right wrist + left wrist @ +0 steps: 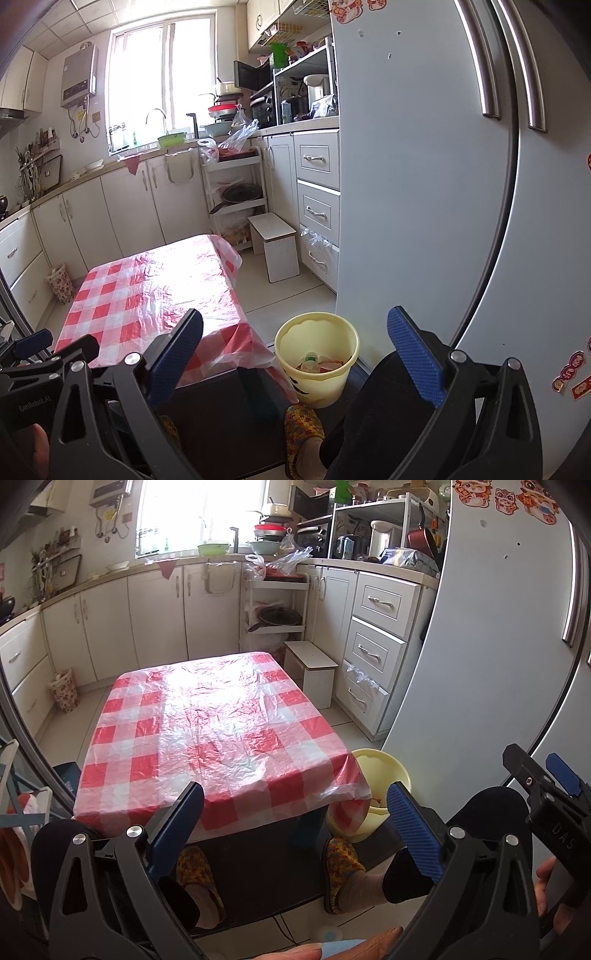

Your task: Collect trash

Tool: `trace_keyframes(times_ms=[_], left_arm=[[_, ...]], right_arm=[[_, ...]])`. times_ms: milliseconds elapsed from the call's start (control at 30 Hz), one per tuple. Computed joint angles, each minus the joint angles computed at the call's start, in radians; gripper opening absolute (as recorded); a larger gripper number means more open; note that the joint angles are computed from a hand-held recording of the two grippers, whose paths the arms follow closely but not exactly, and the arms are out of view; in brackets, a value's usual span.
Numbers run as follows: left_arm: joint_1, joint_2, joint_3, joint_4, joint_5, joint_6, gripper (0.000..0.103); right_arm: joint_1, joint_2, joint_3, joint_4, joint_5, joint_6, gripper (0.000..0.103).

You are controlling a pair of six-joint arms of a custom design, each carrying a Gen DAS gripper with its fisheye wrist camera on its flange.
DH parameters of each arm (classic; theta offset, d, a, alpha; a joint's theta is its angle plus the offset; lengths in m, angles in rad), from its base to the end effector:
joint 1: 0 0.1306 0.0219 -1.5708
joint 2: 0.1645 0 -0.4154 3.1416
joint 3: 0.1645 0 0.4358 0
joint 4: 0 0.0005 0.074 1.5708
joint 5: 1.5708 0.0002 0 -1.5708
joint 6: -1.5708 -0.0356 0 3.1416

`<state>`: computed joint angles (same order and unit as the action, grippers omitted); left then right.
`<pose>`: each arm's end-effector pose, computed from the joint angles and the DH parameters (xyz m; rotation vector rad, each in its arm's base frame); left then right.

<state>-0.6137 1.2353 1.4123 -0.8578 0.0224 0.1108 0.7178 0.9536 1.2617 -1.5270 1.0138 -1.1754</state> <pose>0.3796 -0.2690 0.5475 0.5802 2.2095 -0.4100 0.2366 0.1658 0.5491 0.6791 2.0006 -0.3791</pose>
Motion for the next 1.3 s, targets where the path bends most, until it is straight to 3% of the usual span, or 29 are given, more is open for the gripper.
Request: trace_keyframes(times_ms=[1300], left_arm=[[-0.017,-0.008,-0.007,-0.002,-0.080,-0.026,0.095]], right_arm=[[0.001,-0.001,-0.008,0.001,-0.020,0.002,0.096]])
